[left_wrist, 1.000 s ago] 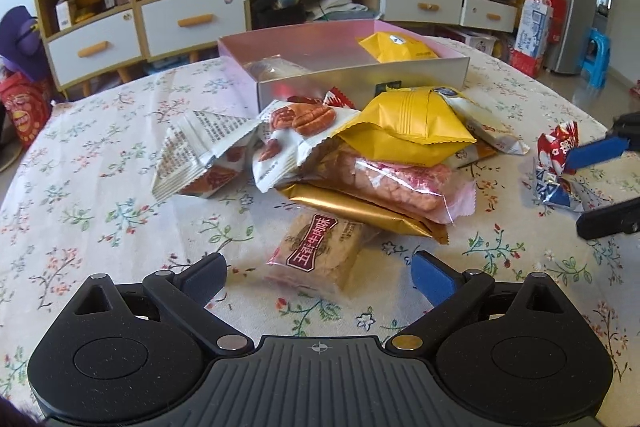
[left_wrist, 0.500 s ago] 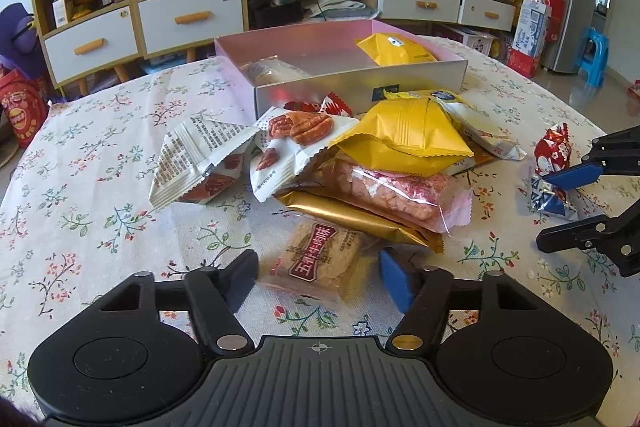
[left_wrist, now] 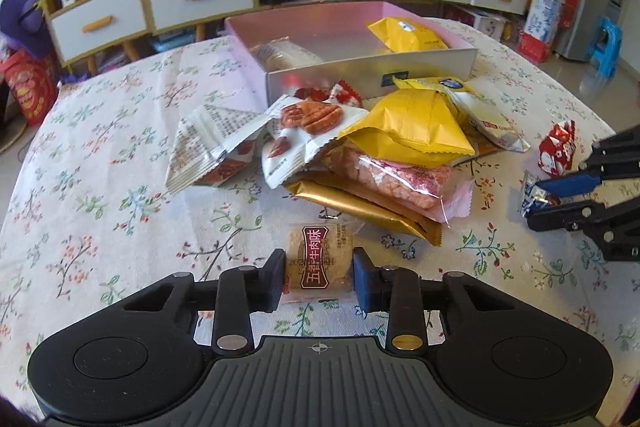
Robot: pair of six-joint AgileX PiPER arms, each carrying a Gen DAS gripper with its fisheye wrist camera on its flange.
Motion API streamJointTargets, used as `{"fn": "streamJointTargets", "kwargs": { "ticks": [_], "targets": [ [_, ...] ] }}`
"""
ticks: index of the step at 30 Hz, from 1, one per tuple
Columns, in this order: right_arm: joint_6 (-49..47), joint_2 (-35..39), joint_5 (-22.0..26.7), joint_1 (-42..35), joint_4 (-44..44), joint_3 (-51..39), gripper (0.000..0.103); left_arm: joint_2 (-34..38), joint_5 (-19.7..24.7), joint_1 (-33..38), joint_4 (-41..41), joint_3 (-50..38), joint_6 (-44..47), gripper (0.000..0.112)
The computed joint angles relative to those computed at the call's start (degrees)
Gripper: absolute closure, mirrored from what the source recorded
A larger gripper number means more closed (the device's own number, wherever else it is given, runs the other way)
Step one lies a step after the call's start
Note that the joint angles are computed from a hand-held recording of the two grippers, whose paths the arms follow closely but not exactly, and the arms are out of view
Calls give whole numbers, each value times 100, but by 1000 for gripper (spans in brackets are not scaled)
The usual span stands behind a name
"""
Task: Organize snacks
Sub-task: 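Grasp the red-labelled small cake with the left tool while the right tool grasps the Truffle chocolate packet, then carry the cake and chocolate into the pink box and open both tools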
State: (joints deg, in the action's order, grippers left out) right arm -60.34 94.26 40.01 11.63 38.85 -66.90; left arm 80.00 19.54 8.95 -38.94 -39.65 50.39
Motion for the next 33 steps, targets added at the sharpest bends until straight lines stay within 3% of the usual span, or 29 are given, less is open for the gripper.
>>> {"fn": "streamJointTargets", "kwargs": {
  "ticks": [5, 19, 33],
  "targets": [
    [70, -7, 122, 33, -4, -121, 85, -151, 274, 99, 649, -123, -821, 80],
    [345, 51, 251, 77, 208, -571, 85, -558, 699, 410, 441, -400, -888, 80],
    [1406, 792, 73, 178, -19, -1963, 85, -71, 595, -289, 1255, -1465, -2295, 80]
  ]
}}
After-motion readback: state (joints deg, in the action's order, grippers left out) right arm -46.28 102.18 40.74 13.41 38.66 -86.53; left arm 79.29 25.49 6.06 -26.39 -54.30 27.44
